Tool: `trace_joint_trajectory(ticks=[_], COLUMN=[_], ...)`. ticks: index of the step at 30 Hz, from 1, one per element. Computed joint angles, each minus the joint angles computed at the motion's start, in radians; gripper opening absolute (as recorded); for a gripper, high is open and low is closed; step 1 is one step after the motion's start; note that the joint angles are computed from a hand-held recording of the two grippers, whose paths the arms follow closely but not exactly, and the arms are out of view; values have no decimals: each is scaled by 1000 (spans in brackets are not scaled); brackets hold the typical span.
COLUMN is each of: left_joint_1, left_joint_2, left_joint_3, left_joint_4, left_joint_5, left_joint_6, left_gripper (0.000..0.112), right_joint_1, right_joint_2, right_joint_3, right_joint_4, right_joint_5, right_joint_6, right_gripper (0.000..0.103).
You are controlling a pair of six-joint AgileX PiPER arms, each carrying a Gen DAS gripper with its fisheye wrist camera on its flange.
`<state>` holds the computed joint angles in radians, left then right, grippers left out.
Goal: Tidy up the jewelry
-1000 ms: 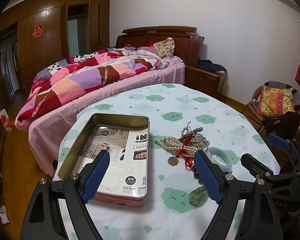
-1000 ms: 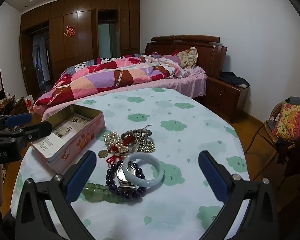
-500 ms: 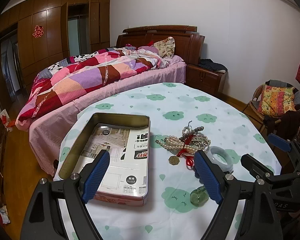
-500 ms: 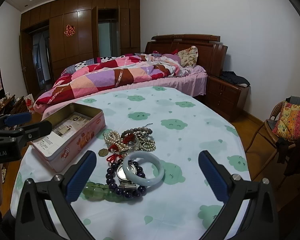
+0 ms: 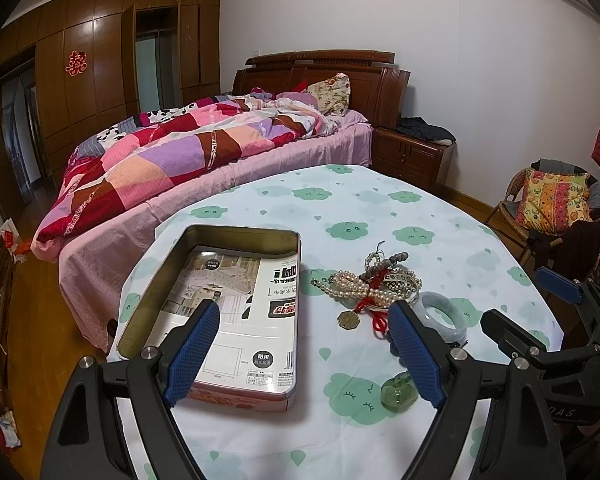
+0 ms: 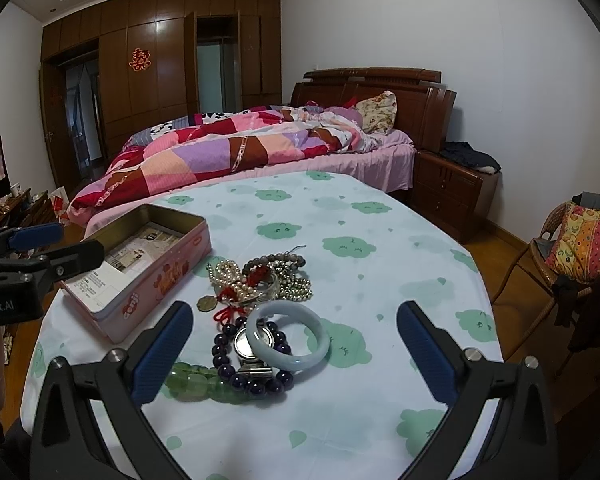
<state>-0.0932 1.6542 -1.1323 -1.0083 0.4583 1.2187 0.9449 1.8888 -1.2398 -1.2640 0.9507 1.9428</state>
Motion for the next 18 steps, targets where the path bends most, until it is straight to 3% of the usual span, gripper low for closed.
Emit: trace_joint_trajectory(ticks=[18], left_joint_1=[6], left_joint_2=[9], left_joint_3=[2], left_joint_4=[-11], left_joint_5=[4], left_joint_6=[17], left_gripper=[86], right_joint_1=[2], right_joint_2=[3], right_joint_3=[1], right_joint_4=[9], right_joint_5=[-3], right_joint_6=[0], right_gripper=[103])
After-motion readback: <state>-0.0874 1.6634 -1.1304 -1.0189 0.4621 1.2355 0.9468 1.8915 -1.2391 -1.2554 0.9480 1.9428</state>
